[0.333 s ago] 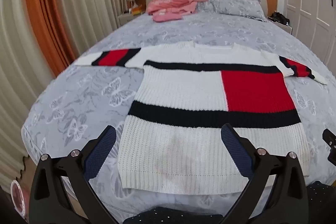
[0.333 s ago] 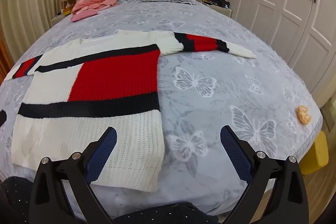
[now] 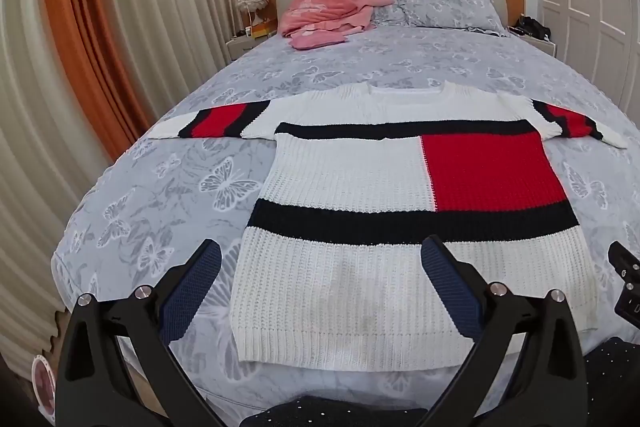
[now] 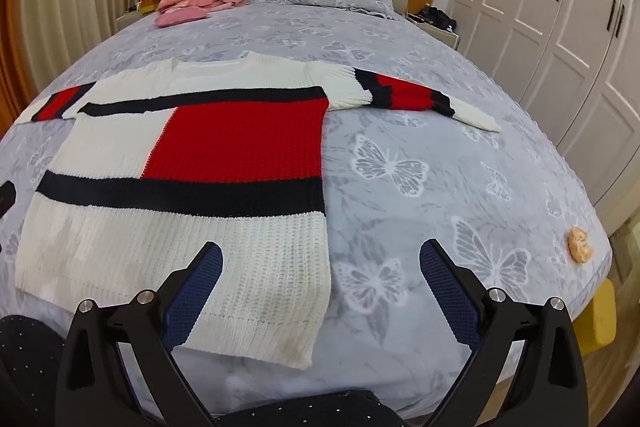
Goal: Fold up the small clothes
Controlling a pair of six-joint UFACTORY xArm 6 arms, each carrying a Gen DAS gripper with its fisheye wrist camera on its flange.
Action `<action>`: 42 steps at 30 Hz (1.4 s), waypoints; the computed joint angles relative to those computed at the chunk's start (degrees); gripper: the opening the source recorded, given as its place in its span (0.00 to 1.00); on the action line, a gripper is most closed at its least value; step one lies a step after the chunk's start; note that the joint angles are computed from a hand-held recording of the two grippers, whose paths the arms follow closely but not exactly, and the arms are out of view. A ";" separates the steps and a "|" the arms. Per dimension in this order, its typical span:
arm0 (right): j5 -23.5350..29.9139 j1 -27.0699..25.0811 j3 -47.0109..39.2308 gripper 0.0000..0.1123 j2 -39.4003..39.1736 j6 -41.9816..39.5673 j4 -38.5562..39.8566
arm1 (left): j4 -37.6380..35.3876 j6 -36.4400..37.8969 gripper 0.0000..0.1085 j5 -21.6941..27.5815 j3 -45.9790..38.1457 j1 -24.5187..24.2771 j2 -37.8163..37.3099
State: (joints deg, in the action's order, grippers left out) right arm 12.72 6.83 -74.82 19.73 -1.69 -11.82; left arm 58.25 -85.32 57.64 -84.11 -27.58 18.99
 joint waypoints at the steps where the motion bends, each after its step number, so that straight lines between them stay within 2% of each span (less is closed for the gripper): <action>1: 0.19 -0.17 -0.44 0.87 0.34 -1.76 1.73 | -0.18 -0.15 0.90 0.32 0.03 -0.22 -0.12; 7: 1.62 -2.43 -3.68 0.87 2.45 -12.17 12.90 | -2.12 -0.08 0.90 -0.60 0.78 0.68 -0.09; 9: 1.88 -2.81 -3.88 0.87 2.65 -13.16 13.91 | -2.35 -0.23 0.90 -0.78 1.04 0.65 -0.08; 20: 1.39 -2.69 -3.57 0.87 2.83 -10.47 10.00 | -2.76 -1.07 0.90 -1.79 1.69 0.93 0.08; 42: 1.65 -2.73 -3.71 0.87 2.95 -11.00 10.67 | -2.96 -0.05 0.90 -0.93 1.36 0.73 0.49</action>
State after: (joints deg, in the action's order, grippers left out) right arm 14.37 4.10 -78.53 22.68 -12.69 -1.15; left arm 55.29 -85.37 56.71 -82.75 -26.85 19.48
